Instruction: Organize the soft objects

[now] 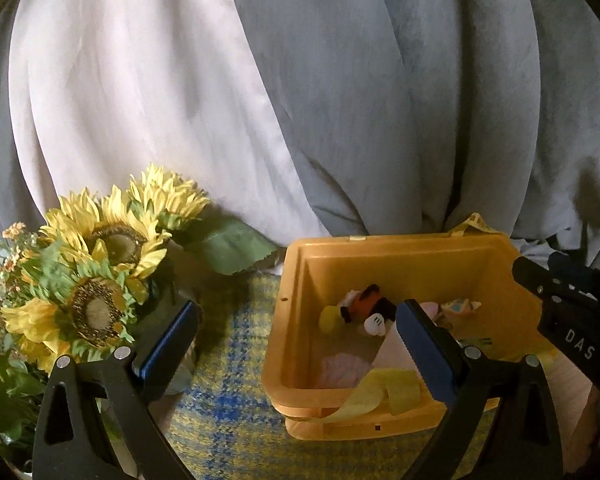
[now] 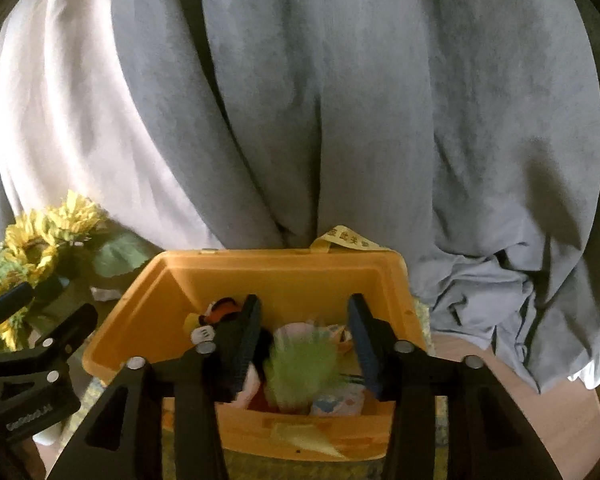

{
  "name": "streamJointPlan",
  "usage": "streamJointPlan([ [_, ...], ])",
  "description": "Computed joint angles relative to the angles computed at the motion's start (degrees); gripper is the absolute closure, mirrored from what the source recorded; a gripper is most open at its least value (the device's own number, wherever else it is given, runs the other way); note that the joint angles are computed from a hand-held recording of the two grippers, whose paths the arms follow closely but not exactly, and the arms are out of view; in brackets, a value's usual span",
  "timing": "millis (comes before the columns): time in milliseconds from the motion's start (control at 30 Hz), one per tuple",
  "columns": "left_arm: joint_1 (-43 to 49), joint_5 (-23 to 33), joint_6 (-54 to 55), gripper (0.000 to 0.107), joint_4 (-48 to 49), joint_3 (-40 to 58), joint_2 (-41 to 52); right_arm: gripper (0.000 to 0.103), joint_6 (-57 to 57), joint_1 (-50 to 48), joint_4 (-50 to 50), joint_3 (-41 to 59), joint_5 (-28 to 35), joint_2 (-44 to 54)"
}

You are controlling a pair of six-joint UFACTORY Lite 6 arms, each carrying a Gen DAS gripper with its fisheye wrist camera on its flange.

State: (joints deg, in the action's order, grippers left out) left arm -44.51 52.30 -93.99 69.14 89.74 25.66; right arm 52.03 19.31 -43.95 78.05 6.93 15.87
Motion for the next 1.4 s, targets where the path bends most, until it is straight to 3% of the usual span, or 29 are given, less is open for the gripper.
streamJointPlan([
  [100,-0.08,-0.49,-0.40,0.006,-0.16,-0.60,-0.33,0.051,-4.24,-0.20,4.05,0.14,0.06,0.24],
  [233,-1.42,0.18,-2.06,0.006,0.40,-3.17,-2.81,0.050,2.30,0.49,-2.43,-3.43,0.55,-3.01],
  [267,-2.11,0.73,-2.52,0.006,0.48,-4.23,-3.89,0.045,4.64,0.79,-4.69,-4.75,0.79,-4.42],
  [400,-5.55,4.92,-4.16,0.006,1.02,-7.36,-7.75,0.032,15.07,2.44,-13.67,-10.70,3.41,-11.57],
  [633,-14.97,15.06,-5.74,0.004,0.66,-12.16,-15.57,0.021,11.05,6.15,-7.98,-19.68,9.51,-25.85],
  [767,-20.90,20.83,-6.43,0.004,0.36,-14.47,-19.33,0.021,10.12,9.84,-6.66,-24.42,14.23,-34.62],
  [1033,-33.44,30.45,-8.34,0.004,-0.58,-19.29,-26.18,0.018,19.28,24.12,-11.83,-31.20,31.60,-49.60],
  [1400,-48.35,41.47,-12.74,0.004,-4.13,-20.08,-27.31,0.016,36.90,60.04,-19.17,-35.11,68.50,-60.17],
])
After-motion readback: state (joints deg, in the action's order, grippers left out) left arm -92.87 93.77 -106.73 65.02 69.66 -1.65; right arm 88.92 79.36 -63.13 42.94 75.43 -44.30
